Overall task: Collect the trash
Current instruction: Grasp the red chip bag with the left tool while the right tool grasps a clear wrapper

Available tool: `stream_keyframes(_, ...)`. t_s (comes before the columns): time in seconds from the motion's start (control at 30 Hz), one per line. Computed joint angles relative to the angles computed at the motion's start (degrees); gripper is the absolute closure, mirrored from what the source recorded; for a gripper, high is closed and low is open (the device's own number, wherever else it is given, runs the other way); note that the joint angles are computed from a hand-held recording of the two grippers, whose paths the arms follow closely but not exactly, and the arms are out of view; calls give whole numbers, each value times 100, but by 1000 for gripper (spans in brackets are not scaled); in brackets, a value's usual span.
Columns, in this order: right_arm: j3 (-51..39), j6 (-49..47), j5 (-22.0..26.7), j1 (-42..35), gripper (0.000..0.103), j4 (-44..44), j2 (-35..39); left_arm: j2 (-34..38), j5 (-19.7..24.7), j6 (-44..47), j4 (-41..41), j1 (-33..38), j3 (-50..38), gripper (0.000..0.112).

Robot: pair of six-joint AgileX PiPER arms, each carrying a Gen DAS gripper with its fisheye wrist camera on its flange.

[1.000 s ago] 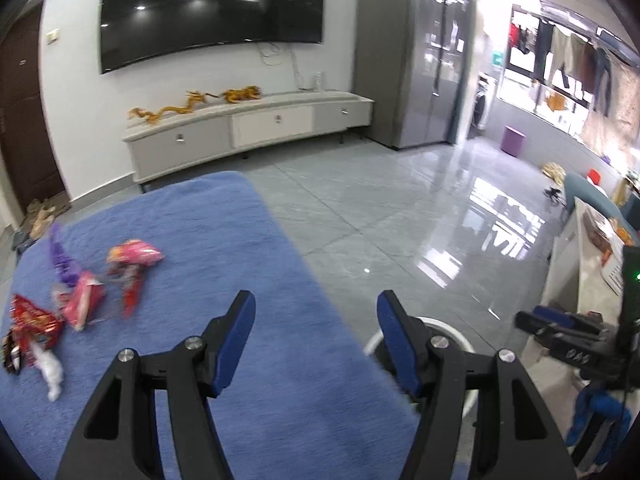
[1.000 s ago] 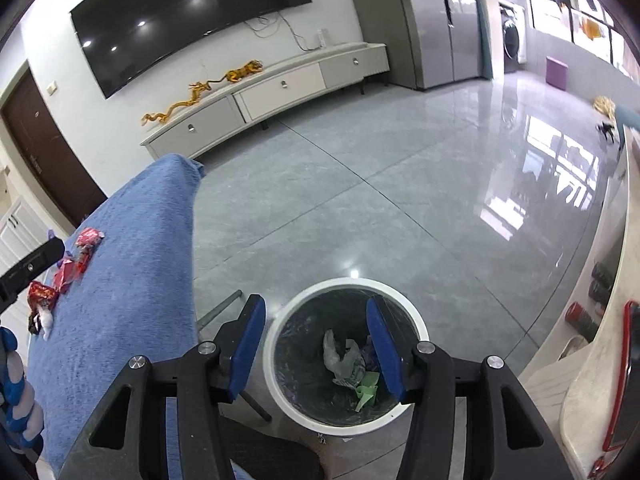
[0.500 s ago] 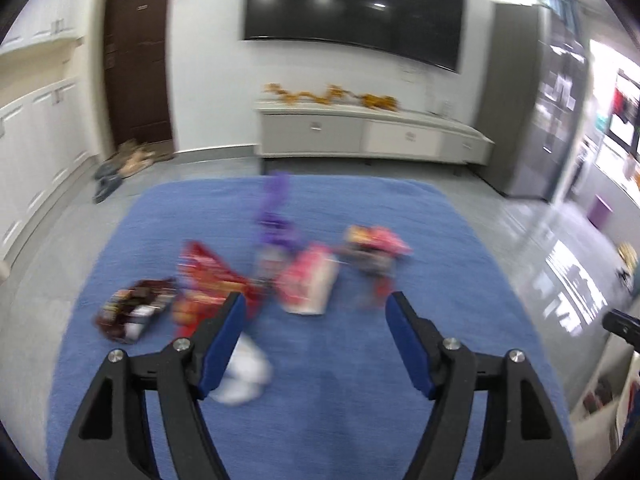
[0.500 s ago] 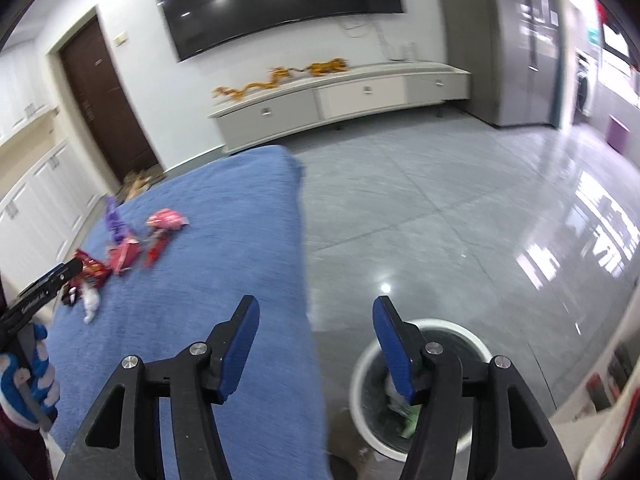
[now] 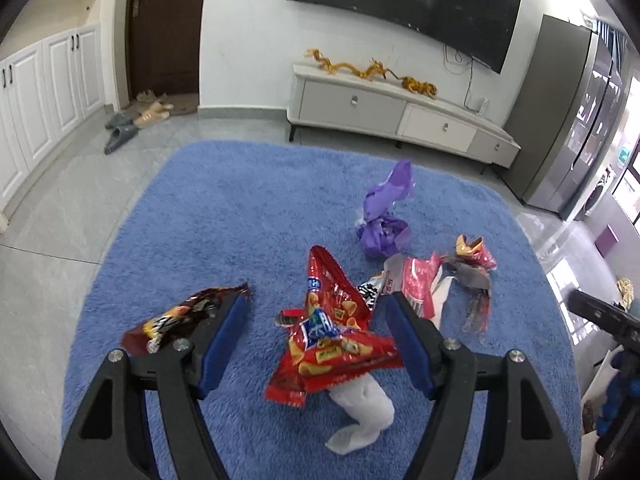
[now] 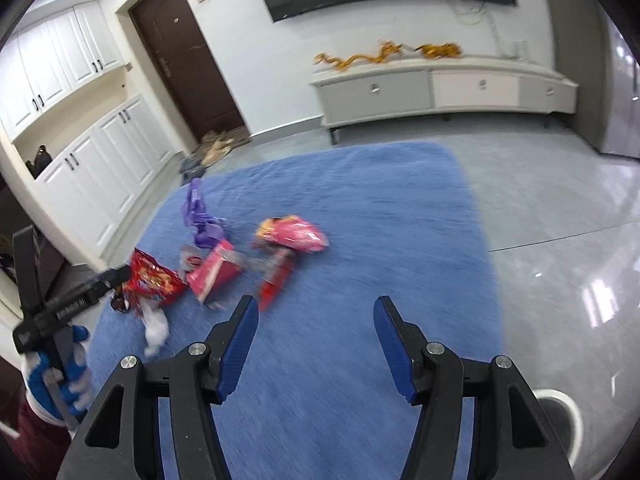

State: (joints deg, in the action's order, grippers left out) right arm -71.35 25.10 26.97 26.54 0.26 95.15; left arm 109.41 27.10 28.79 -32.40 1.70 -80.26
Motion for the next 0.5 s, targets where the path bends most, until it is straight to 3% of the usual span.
stream_keyframes(0.2,-1385,-860,246,-89,46,1159,1377,555,481,12,-265,113,-524,45)
stream_keyframes(0.4,-2317,-775,594,-139,51,1397,2256,827,863,239,-756,295,-734,74)
stream_keyframes(0.5,-2355,-663,562,-163,64,1390,2387,786,852,433,-998,343,-654,83)
